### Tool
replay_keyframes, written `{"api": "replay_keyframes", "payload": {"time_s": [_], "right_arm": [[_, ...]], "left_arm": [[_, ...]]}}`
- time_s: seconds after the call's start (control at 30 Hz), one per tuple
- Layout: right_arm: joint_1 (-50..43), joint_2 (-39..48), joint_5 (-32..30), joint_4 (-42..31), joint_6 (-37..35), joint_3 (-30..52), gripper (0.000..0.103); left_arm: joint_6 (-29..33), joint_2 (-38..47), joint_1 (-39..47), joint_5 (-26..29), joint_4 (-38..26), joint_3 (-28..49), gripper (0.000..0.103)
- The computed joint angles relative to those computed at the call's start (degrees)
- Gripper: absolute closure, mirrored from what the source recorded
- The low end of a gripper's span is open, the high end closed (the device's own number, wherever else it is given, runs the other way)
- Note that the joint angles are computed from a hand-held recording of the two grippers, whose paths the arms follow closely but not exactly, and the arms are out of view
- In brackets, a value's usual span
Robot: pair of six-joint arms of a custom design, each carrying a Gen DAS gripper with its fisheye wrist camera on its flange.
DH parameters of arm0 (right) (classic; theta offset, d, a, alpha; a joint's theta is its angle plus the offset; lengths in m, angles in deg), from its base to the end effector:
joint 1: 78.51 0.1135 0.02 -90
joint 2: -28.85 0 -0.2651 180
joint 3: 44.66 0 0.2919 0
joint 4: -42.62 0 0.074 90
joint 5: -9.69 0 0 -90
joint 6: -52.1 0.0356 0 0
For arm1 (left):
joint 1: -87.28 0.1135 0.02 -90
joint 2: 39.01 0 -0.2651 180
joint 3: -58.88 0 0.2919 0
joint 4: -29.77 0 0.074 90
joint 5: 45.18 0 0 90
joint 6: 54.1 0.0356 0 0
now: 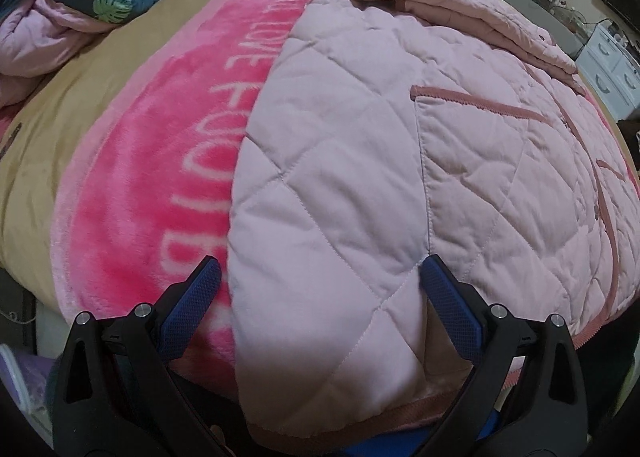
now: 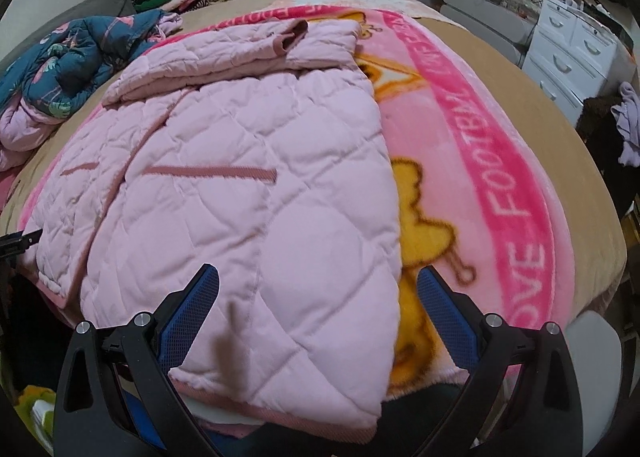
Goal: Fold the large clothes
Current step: 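Close both grippers on the jacket hem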
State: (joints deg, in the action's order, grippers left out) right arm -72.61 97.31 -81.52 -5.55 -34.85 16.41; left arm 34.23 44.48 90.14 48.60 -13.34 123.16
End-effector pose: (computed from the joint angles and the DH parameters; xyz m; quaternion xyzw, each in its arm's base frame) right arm 0.2726 0.0289 0.2322 -0.0269 0.9547 0.0332 0.2943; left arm 0.3162 0.0134 0.1839 -0.0305 0.9700 -0.0295 0.2394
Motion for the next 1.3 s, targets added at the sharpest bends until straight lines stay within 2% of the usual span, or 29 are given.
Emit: {"api": "replay_keyframes", "payload": {"time_s": [0.1,0.17,0.23,0.33,0.43,0.6,0.83,0.93,1.0,1.07,1.2,1.23,1.27,1.3], "right_arm": [[-0.9,-1.1,-1.4,-1.5,-0.3,-1.1,0.004],[-1.4,-1.6,-1.8,-2.5,-0.6,-2.0,0.004],[-1.9,-1.8,-2.8,-3.5,-0.7,-2.6,0.004],[-3.3,-1.8,-5.5,-4.4,-1.0,-3.4,0.004],[-4.1,-1.1,-7.7,-5.3,-1.6,-3.9,0.004],[-4.5,0.4,-10.0,-5.2,-2.3,-4.7,0.005],[-8.5,1.6,-17.5,-4.2,-4.2,-6.1,0.009],[-9.3,2.1,-20.7,-5.3,-5.0,-5.9,0.027],[-8.9,1.1,-20.9,-5.5,-4.7,-6.1,0.035],[-9.0,0.2,-21.4,-5.5,-4.8,-6.4,0.045],[-10.7,0.2,-23.9,-4.7,-3.8,-6.7,0.055],[-10.7,-0.2,-24.1,-4.4,-3.7,-6.8,0.060],[-10.5,-1.0,-24.5,-4.1,-3.7,-7.1,0.065],[-10.3,-1.8,-24.7,-3.6,-3.5,-7.4,0.068]], "left_arm": [[-1.0,0.3,0.5,1.7,0.9,-0.6,0.014],[-0.8,0.3,0.4,3.2,0.9,-0.7,0.028],[-0.1,-0.1,-0.4,2.8,0.6,-0.6,0.037],[0.6,-1.3,-1.5,2.4,0.7,-1.2,0.048],[0.5,-1.7,-1.3,3.3,0.3,-1.2,0.055],[1.0,-2.1,-0.4,4.7,-0.4,-1.1,0.057],[2.5,-3.7,1.6,6.7,-2.6,-1.9,0.054],[2.7,-4.7,2.5,7.3,-3.6,-2.7,0.047],[2.6,-4.9,3.4,8.4,-4.1,-3.2,0.042],[2.1,-4.8,4.1,9.3,-4.4,-3.8,0.032],[1.0,-3.5,4.9,11.6,-3.1,-4.3,0.033],[0.5,-3.6,4.9,12.2,-2.3,-4.5,0.043],[0.2,-3.7,4.8,12.8,-1.8,-4.4,0.057],[0.1,-4.0,4.4,13.1,-1.3,-4.4,0.063]]}}
